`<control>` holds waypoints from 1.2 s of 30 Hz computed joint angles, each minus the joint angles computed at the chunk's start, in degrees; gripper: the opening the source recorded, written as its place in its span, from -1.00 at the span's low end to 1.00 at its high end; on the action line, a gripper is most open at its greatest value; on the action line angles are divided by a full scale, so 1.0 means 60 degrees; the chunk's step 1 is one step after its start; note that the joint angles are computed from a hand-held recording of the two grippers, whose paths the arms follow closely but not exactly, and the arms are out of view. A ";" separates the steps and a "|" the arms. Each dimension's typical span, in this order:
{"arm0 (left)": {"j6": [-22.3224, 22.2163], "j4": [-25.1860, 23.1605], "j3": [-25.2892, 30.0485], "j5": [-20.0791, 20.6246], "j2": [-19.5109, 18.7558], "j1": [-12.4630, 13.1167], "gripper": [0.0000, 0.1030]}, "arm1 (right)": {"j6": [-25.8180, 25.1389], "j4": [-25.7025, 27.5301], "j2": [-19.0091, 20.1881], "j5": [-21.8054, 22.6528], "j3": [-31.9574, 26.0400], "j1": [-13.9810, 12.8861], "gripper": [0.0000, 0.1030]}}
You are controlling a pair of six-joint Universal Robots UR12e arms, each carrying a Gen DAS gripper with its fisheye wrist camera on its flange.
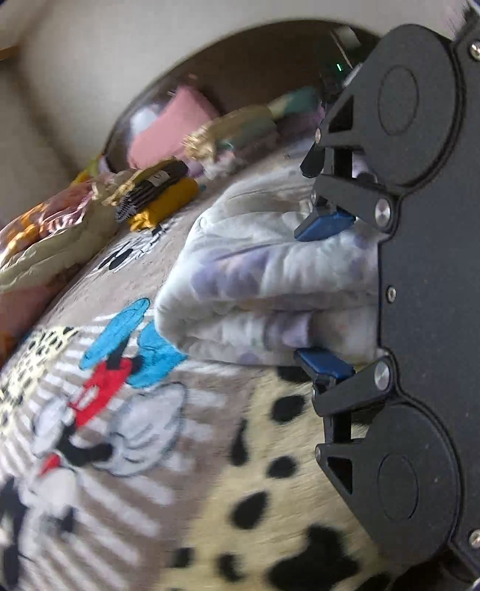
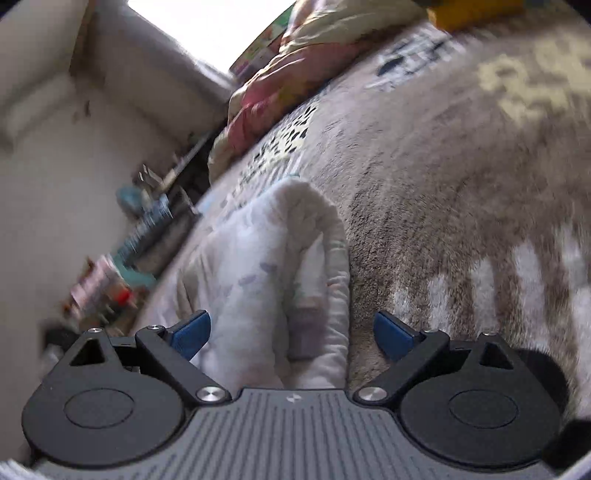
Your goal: Fold clothes
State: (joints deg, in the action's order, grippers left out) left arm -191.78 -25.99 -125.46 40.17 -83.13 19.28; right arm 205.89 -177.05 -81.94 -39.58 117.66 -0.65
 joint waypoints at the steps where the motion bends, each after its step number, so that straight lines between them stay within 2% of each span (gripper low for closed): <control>1: -0.0185 0.0233 -0.0062 0.0059 -0.0046 -0.0023 0.21 | 0.0255 -0.0100 0.0056 0.0090 -0.0011 0.0001 0.81; 2: -0.0371 0.0562 -0.0140 0.0134 -0.0084 -0.0076 0.18 | 0.0118 0.0038 0.0034 0.0009 -0.0028 0.0069 0.74; 3: -0.0548 0.0910 -0.0221 0.0213 -0.0117 -0.0133 0.12 | -0.0220 0.0288 -0.0044 -0.0210 -0.0040 0.0187 0.52; 4: -0.0469 0.1163 -0.0301 0.0289 -0.0091 -0.0193 0.09 | -0.0480 0.0470 -0.0104 -0.0381 -0.0048 0.0294 0.40; 5: -0.0402 0.1291 -0.0337 0.0268 -0.0048 -0.0215 -0.06 | -0.0502 0.0443 -0.0111 -0.0351 -0.0028 0.0353 0.34; 6: -0.0362 0.1394 -0.0360 0.0220 -0.0007 -0.0227 -0.25 | -0.0480 0.0370 -0.0115 -0.0324 -0.0001 0.0398 0.18; 9: -0.0647 0.1801 -0.0338 -0.0571 0.0019 -0.0032 -0.37 | 0.0134 -0.0417 -0.0065 -0.0261 0.0175 0.0346 -0.07; 13: -0.0561 0.1786 0.0191 -0.0913 -0.0147 -0.0214 -0.38 | 0.1135 -0.1722 0.0094 0.0363 0.0207 0.0004 -0.13; 16: -0.1090 0.2492 0.0927 -0.1255 -0.0749 -0.0551 -0.38 | 0.2091 -0.2968 0.0265 0.0582 -0.0030 -0.0279 -0.13; 21: -0.2137 0.3809 0.2861 -0.1501 -0.2239 -0.1417 -0.37 | 0.2980 -0.4048 0.0626 0.0442 -0.1032 -0.0883 -0.13; 27: -0.3262 0.4939 0.5684 -0.1210 -0.4296 -0.2558 -0.38 | 0.2989 -0.4650 0.1486 -0.0171 -0.2695 -0.1569 -0.13; 33: -0.4839 0.4814 0.9320 -0.1073 -0.6526 -0.3235 -0.38 | 0.3813 -0.4831 0.2891 -0.0880 -0.4984 -0.1897 -0.13; 36: -0.5634 0.4850 1.1422 -0.1084 -0.7695 -0.3420 -0.38 | 0.4717 -0.5015 0.3797 -0.1143 -0.6635 -0.2017 -0.13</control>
State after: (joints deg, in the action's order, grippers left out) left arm -225.59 3.11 -56.93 33.66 -129.30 -1.23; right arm 234.19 -207.14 -59.15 -46.44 77.85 -12.75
